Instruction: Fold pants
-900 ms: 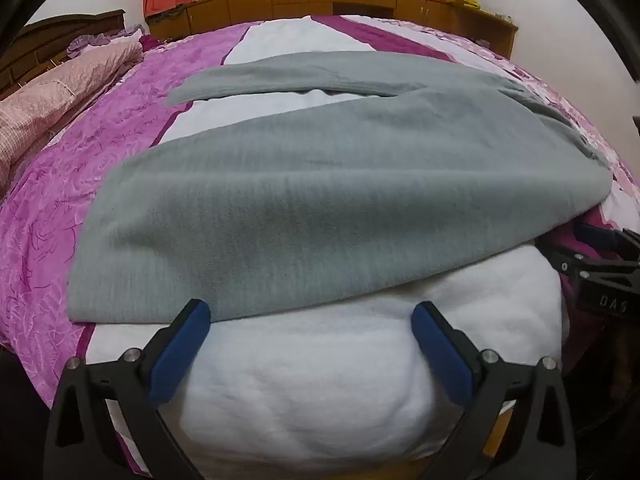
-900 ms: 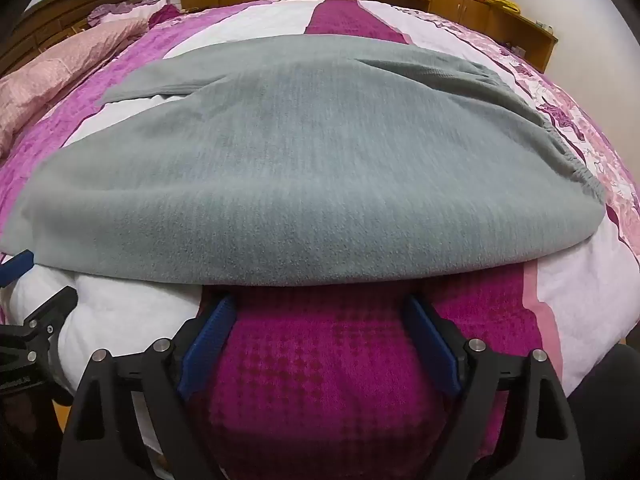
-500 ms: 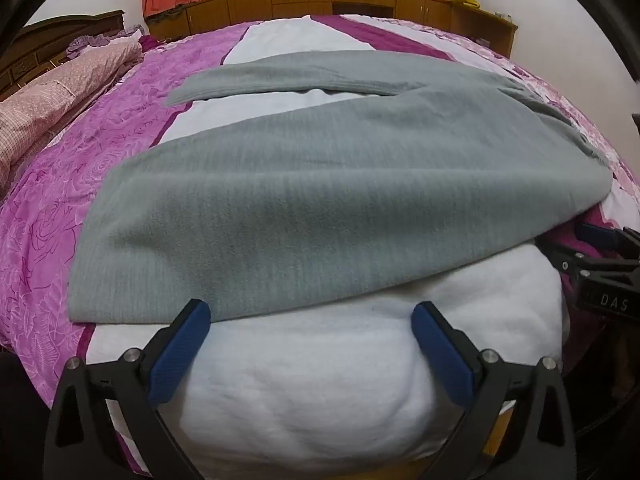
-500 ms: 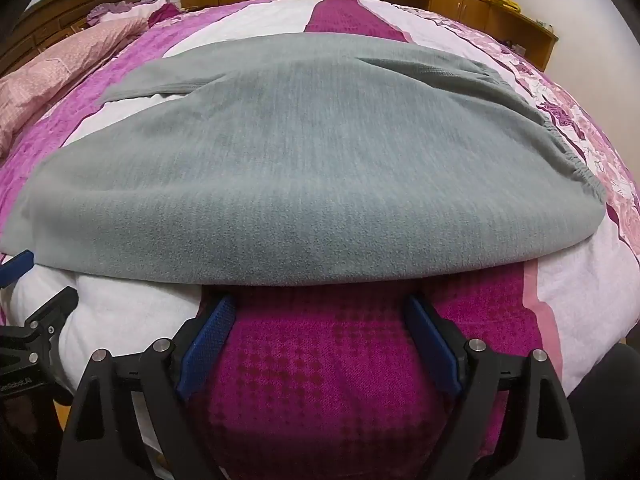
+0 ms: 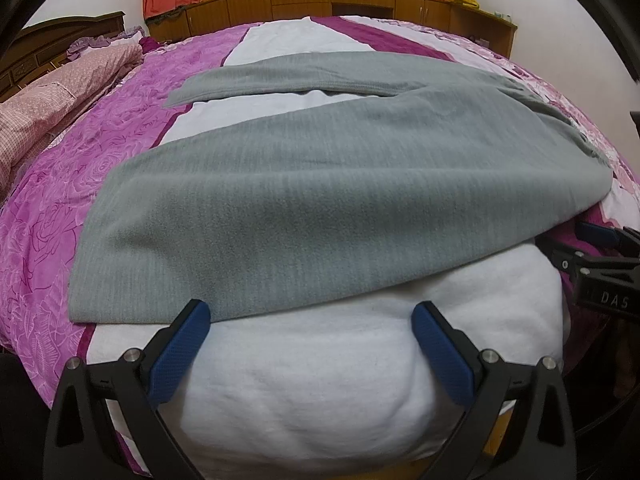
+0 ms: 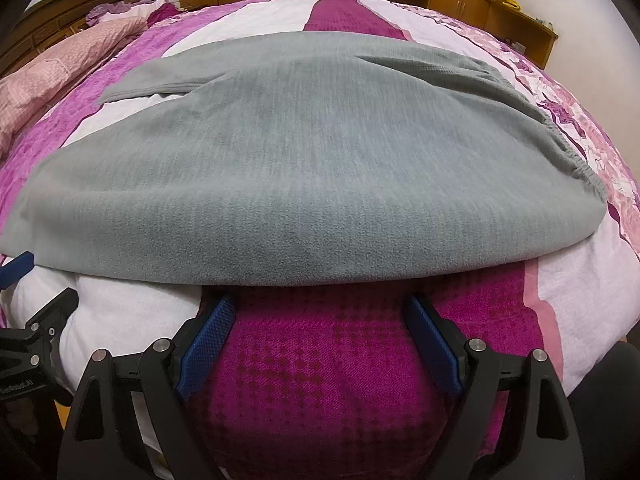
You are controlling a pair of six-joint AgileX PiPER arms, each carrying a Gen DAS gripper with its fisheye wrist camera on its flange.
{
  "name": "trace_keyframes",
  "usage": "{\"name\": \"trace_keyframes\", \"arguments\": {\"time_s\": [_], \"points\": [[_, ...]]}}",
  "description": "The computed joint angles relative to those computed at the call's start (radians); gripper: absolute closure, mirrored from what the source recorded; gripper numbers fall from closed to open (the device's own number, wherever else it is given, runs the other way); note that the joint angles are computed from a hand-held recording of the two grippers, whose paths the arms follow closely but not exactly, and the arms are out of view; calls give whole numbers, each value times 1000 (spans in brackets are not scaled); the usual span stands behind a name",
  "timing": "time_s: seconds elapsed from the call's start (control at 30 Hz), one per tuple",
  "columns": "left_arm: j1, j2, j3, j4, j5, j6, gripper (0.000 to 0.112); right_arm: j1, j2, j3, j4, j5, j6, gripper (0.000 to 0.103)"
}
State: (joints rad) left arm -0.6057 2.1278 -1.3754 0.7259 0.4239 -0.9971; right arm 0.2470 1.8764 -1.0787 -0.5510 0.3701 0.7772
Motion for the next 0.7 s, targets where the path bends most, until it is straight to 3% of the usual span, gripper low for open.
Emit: {"name": "trace_keyframes", "arguments": {"time_s": [0.7], "points": [[-1,1,0,4,0,-4,10,-4,11,10,-25,-17,23,21]]}}
